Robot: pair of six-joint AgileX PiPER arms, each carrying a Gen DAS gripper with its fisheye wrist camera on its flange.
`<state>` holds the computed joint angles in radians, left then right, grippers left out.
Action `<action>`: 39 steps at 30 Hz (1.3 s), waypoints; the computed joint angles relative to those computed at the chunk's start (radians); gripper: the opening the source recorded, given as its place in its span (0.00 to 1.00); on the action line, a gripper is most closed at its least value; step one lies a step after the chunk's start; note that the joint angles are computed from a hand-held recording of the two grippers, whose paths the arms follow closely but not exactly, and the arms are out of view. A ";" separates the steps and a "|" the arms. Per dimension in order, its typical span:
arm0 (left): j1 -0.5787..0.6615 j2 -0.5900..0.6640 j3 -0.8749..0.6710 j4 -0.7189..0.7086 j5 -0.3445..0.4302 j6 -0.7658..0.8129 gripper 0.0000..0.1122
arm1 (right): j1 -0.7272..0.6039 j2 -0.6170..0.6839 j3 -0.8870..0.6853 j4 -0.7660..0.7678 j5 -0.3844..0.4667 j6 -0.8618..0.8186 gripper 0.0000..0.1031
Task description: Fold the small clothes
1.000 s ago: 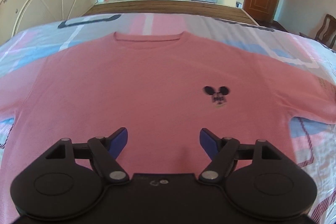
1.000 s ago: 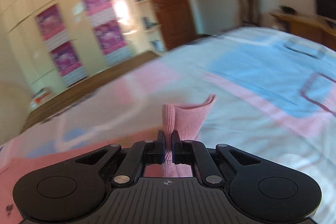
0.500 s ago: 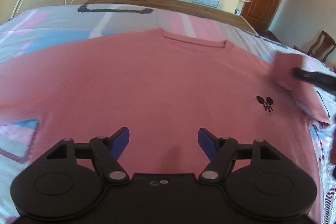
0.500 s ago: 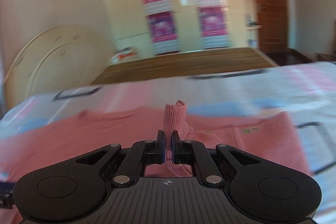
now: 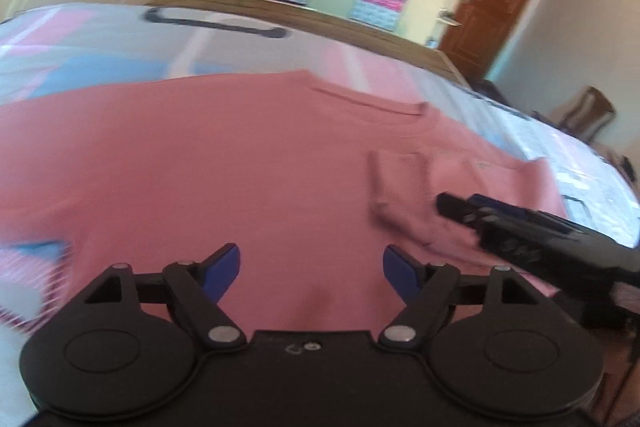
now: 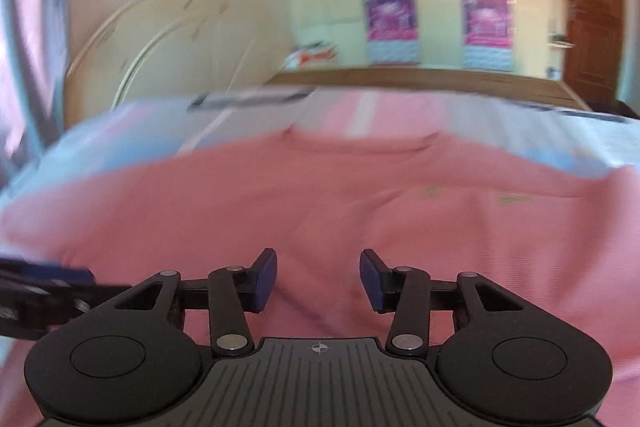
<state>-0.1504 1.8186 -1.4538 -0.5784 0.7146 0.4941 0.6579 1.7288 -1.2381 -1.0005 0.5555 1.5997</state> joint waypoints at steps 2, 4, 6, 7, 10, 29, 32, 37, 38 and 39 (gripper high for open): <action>-0.039 0.050 -0.045 -0.040 -0.002 0.019 0.60 | -0.005 -0.069 0.071 -0.050 0.065 0.097 0.07; -0.078 0.127 -0.124 -0.025 0.021 -0.027 0.52 | -0.013 -0.124 0.117 -0.029 0.143 0.121 0.04; -0.121 0.203 -0.214 0.045 0.034 -0.115 0.46 | -0.025 -0.209 0.197 -0.004 0.183 0.140 0.04; -0.146 0.233 -0.255 0.105 0.039 -0.171 0.43 | -0.029 -0.259 0.239 0.013 0.207 0.137 0.04; -0.188 0.300 -0.343 0.147 0.033 -0.221 0.25 | -0.106 -0.370 0.310 0.077 0.237 0.062 0.04; -0.085 0.078 -0.013 0.051 -0.276 -0.023 0.05 | -0.149 -0.690 0.494 0.197 0.315 0.012 0.04; -0.085 0.080 0.001 0.066 -0.291 -0.028 0.05 | -0.165 -0.670 0.495 0.229 0.242 -0.050 0.04; -0.062 0.139 -0.042 0.159 -0.250 -0.088 0.50 | -0.210 -0.577 0.461 0.361 0.200 -0.233 0.04; -0.056 0.133 -0.026 0.141 -0.291 -0.062 0.63 | -0.206 -0.586 0.466 0.332 0.193 -0.207 0.04; -0.046 0.127 -0.014 0.083 -0.314 -0.002 0.63 | -0.206 -0.588 0.469 0.301 0.189 -0.185 0.04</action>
